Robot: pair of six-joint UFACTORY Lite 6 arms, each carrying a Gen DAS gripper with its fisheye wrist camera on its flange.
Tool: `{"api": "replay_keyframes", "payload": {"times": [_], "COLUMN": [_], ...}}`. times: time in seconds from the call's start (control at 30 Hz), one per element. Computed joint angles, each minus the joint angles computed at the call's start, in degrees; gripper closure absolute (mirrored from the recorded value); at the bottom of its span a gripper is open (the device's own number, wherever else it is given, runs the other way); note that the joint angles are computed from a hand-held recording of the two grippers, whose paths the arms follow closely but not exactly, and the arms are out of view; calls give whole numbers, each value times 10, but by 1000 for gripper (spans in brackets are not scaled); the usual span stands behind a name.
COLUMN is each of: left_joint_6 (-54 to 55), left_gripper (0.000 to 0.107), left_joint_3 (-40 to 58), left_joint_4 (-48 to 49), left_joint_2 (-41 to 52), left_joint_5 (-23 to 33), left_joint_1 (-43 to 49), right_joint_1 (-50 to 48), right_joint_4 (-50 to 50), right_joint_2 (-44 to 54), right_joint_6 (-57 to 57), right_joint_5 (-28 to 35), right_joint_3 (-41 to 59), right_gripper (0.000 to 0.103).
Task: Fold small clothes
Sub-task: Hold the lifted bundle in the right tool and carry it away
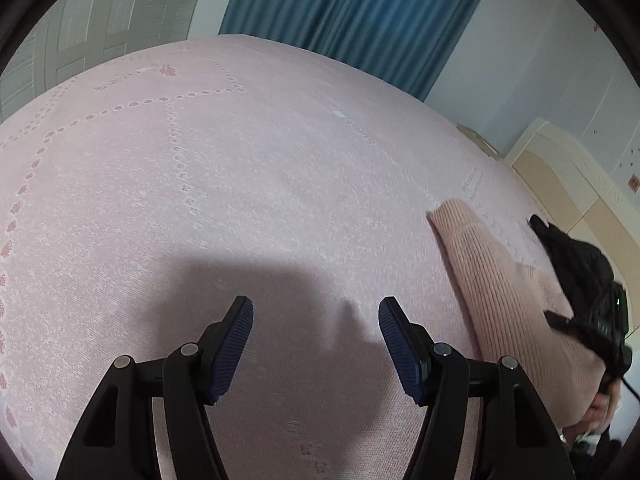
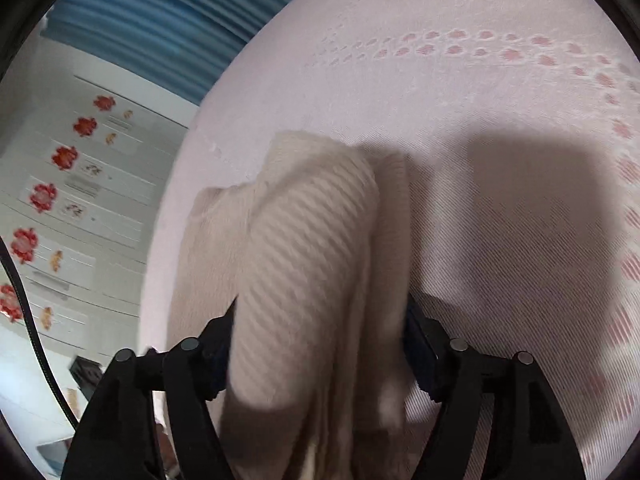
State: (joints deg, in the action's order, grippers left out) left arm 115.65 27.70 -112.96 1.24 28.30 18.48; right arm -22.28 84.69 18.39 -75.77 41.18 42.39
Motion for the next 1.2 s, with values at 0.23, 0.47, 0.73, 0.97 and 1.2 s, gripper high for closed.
{"api": "replay_keyframes", "payload": {"times": [0.23, 0.47, 0.73, 0.97, 1.2], "left_joint_6": [83, 51, -31, -106, -19], "left_gripper": [44, 44, 44, 44, 44], "left_joint_3": [1, 0, 27, 79, 64], "left_joint_4": [-99, -18, 70, 122, 34], "left_joint_2": [6, 4, 3, 51, 29], "left_joint_5": [-37, -5, 51, 99, 5], "left_joint_1": [-56, -1, 71, 135, 22], "right_joint_1": [-8, 104, 304, 295, 188], "right_joint_4": [-28, -278, -579, -186, -49], "right_joint_2": [-84, -290, -158, 21, 279], "right_joint_6": [81, 457, 846, 568, 314], "right_joint_5": [54, -38, -118, -85, -25], "right_joint_3": [-24, 48, 266, 377, 423], "right_gripper": [69, 70, 70, 70, 57]}}
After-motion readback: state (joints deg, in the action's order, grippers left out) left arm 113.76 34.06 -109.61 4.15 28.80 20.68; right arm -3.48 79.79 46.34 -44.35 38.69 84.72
